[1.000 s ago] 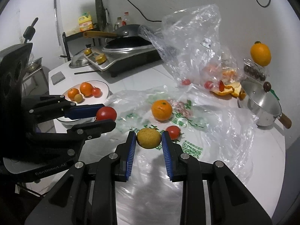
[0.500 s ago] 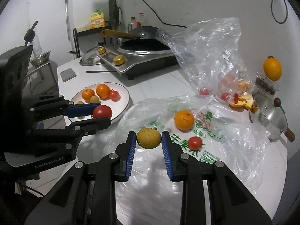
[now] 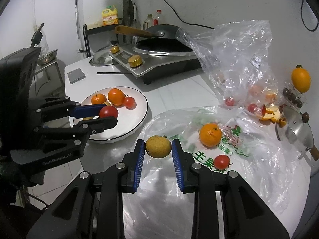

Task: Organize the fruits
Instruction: 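Carry the red tomato and yellow fruit over to the white plate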

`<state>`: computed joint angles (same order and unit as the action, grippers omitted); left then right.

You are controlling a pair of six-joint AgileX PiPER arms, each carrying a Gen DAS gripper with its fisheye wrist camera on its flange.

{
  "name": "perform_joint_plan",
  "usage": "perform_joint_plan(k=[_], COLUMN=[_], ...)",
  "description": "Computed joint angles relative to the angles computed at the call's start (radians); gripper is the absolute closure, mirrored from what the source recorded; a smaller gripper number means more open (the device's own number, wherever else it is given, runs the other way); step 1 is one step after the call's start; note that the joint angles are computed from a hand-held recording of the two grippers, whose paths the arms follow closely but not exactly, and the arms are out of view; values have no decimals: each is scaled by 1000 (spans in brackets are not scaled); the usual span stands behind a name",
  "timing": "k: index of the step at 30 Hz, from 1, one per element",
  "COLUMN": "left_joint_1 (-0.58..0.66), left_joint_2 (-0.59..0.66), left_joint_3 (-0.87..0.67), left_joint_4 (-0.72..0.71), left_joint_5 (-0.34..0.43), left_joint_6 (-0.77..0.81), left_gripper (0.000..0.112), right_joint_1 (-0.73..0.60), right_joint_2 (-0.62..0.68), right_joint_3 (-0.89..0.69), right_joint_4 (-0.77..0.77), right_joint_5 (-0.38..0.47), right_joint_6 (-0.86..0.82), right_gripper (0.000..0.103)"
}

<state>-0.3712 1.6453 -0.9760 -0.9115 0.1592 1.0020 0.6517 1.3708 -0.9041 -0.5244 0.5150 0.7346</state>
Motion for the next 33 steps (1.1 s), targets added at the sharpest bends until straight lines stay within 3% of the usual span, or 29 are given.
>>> perform_joint_plan(k=[9,14,24,33], left_joint_1=[19,22,19,8], left_joint_2=[88,147,255,308], left_joint_3=[-70,-126,-247,-298], left_joint_4=[45,147,515,613], left_joint_5=[-1,-2,9,31], left_joint_6=[-44,-151,-563,-671], left_gripper=[86,86,86,86], right_joint_1=[-67,-107,-155,-199], right_joint_2=[55,85,100,121], right_joint_3=[-6,-3,4,10], right_joint_4=[87,146,210,331], right_joint_5=[-65,-105,-145,-191], right_joint_6=[-102,-168,-260,-394], right_gripper=[73,73,73,73])
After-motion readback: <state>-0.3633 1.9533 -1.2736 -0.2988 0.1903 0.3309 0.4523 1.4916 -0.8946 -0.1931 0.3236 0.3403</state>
